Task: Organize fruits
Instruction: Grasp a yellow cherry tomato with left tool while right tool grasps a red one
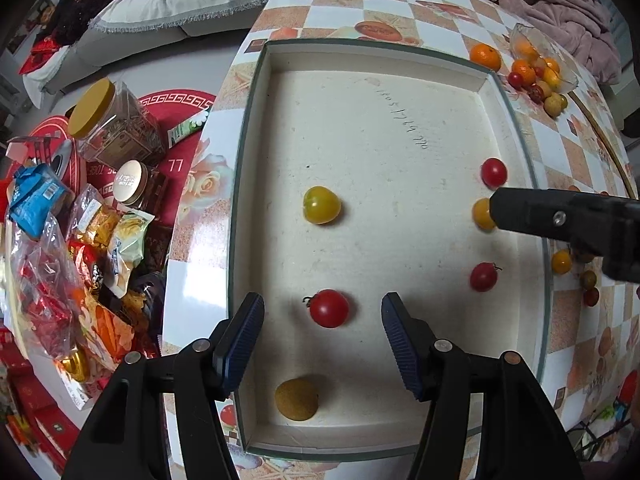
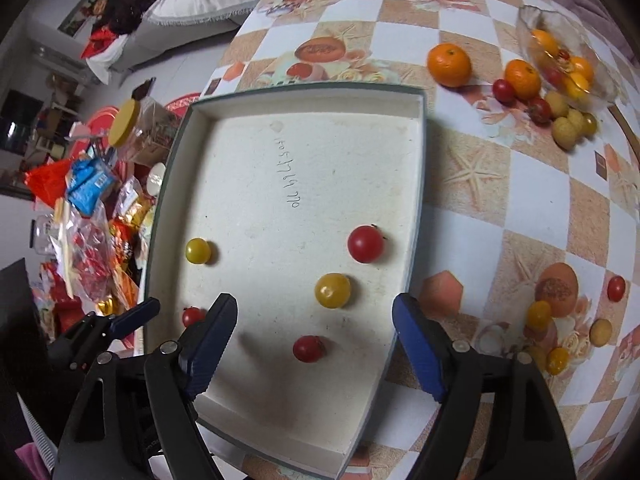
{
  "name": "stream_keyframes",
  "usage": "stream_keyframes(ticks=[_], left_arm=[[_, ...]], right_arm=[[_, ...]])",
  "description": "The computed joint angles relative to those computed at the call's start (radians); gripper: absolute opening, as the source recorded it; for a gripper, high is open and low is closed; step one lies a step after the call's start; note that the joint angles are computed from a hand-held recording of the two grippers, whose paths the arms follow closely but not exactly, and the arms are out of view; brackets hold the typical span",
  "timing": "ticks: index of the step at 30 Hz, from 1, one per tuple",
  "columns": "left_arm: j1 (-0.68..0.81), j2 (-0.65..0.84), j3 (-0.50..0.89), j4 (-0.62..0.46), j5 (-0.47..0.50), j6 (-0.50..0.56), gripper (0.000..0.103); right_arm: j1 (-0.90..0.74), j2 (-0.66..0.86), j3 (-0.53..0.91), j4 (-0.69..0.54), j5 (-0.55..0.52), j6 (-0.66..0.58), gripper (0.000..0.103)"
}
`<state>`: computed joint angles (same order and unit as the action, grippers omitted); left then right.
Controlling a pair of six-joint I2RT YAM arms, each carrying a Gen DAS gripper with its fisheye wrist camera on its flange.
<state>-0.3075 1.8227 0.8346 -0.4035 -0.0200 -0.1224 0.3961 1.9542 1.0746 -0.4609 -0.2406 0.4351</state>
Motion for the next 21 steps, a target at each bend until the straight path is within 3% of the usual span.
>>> stream_keyframes(ticks=[11, 21], left_arm=[[-0.158, 0.010, 0.101, -0.066, 0.007, -0.035, 0.063], [-0.338, 0.114, 0.326, -0.135, 0.057, -0.107, 0.063]], right_arm=[[-0.164, -0.198, -0.207, -0.007, 0.031, -0.025, 0.083], [-0.541, -0.289, -0.352, -0.051, 0.085, -0.181, 0.083]])
